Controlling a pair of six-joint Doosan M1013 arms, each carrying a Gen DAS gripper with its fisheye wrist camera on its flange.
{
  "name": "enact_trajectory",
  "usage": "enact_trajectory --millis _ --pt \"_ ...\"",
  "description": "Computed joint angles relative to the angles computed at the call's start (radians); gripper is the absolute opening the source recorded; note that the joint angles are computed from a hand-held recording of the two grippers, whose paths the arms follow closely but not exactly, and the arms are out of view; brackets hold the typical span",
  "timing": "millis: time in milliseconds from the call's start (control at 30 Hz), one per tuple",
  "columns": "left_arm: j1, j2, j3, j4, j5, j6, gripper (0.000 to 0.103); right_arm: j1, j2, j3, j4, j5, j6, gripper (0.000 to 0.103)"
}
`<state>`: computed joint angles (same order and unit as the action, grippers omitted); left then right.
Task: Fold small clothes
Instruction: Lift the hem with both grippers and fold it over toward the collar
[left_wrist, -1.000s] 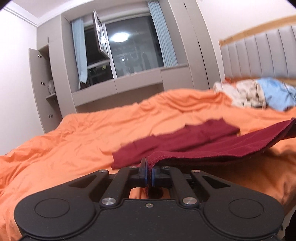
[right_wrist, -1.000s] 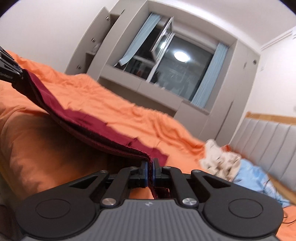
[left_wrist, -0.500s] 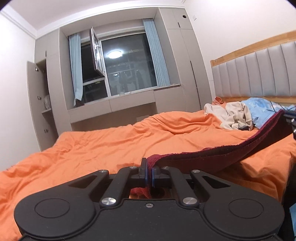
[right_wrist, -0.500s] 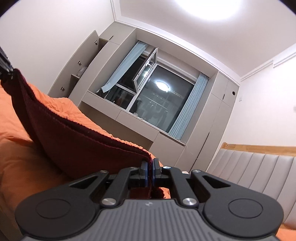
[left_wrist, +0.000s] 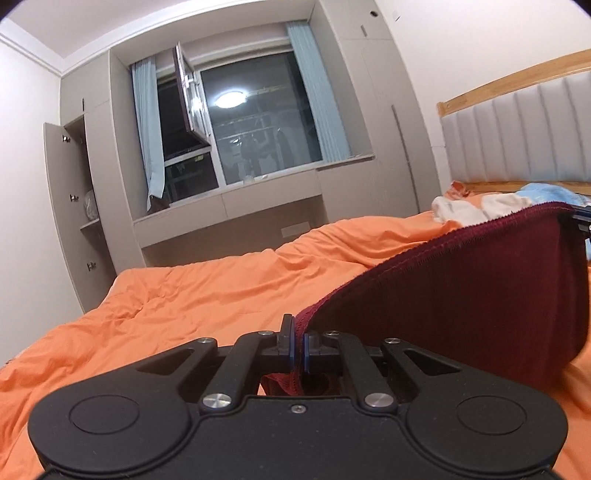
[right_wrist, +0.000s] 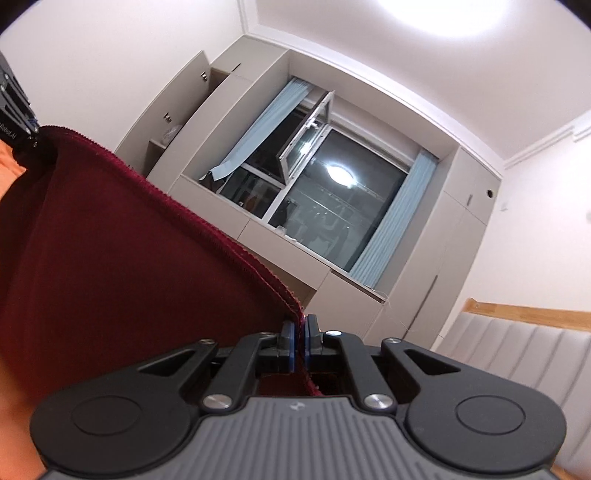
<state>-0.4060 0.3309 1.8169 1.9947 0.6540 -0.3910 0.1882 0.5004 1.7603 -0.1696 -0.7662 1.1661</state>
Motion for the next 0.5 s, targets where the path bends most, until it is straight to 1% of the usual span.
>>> enact_trajectory --millis 100,167,267,333,400,467,500 --pt "0.038 0.052 -0.079 -0.057 -0.04 0.058 0.004 0.004 0.065 -0.115 -0.033 0.082 0.028 0.005" --pt "0.06 0.093 -0.136 -0.111 -0.057 0.121 0.004 0.008 0.109 -0.191 -0.045 0.137 0.044 0.005" --pt "0.091 0.16 -0.228 -0.208 -0.081 0.227 0.004 0.015 0.174 -0.294 -0.059 0.208 0.056 0.005" --pt "0.113 0.2 -0.284 -0.283 -0.109 0.29 0.004 0.021 0.216 -0.361 -0.071 0.267 0.074 0.005" --pt "0.133 0.237 -0.335 -0.354 -0.131 0.352 0.004 0.025 0.252 -0.422 -0.106 0.333 0.117 0.005" --pt "0.148 0.27 -0.38 -0.427 -0.145 0.422 0.004 0.025 0.285 -0.48 -0.167 0.395 0.178 0.005" --pt "0.156 0.286 -0.399 -0.461 -0.155 0.45 0.004 0.024 0.303 -0.513 -0.218 0.428 0.231 0.005"
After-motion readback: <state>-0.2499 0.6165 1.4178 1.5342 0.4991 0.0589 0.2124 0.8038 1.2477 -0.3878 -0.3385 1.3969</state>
